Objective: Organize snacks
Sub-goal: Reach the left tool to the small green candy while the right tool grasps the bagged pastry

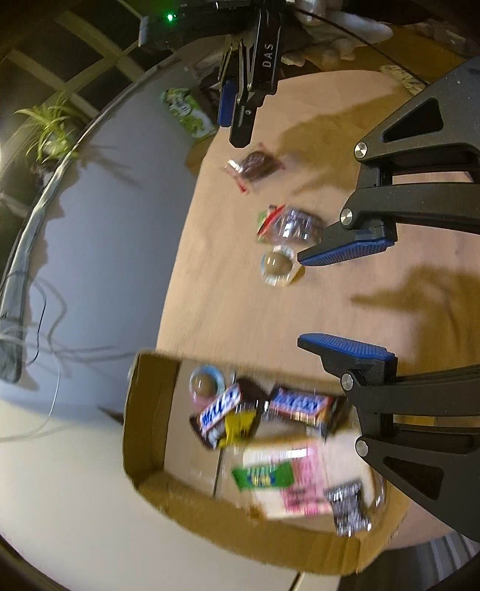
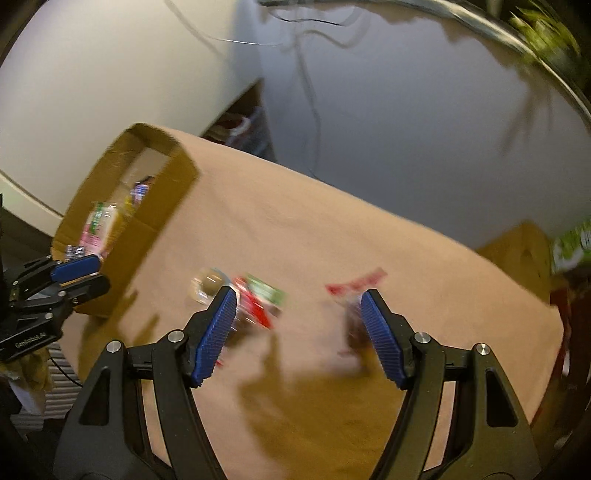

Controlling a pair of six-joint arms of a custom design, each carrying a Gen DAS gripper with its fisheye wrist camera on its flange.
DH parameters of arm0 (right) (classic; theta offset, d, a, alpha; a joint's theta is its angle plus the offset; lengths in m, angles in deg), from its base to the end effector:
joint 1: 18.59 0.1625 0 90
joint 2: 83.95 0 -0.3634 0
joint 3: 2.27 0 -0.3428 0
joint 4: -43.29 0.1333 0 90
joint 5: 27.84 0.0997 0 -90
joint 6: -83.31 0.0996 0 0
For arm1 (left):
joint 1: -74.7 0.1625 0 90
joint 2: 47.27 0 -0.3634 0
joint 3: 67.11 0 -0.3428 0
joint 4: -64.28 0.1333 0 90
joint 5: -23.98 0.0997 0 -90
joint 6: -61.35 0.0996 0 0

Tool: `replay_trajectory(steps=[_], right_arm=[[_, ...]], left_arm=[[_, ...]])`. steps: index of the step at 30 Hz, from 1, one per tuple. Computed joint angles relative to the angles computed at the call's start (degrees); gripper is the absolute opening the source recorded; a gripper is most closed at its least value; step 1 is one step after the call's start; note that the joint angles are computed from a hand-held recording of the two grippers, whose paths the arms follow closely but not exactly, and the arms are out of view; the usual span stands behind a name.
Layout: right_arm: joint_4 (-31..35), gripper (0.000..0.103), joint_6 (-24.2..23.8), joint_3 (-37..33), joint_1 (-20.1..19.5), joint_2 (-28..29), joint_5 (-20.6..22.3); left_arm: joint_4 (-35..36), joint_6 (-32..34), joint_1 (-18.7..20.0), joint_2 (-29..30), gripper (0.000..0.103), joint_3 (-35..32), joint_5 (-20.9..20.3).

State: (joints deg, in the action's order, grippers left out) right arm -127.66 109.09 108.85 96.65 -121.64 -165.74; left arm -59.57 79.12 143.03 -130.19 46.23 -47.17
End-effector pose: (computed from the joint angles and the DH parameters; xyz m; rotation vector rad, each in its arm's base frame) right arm 0.2639 -0.4205 0.0030 -0.0805 -2.3735 0.5949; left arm -0.0107 -0.4752 0.2614 0.9361 2.6529 -0.1001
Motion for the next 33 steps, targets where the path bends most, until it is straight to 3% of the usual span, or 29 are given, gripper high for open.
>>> replay_trajectory(steps=[6,10,20,33], right_arm=[[-2.6,0.073,4.42,8.51,-2.34,-4.0,-0.95],[-4.69,0.073,3.82,10.54,-3.73,-4.05,-0.52],[-3.95,0.073,-0.6,6.89,-6.04,-1.35,0.51],[-4.24,0.073,-2.52,5.71,-7.32,0.37,0.84]], left_arm=[[0.55,-0.02,-1.75,1.4,0.036,1.94,-0.73],[0.74,-0.31,-2.73,2.85,0.036,2.92,-0.97],[1.18,-0.49,-3.53,5.6,0.036,3.63,-0.08],[4.32,1.45,-1.28,2.66,0.036,4.13,1.39]])
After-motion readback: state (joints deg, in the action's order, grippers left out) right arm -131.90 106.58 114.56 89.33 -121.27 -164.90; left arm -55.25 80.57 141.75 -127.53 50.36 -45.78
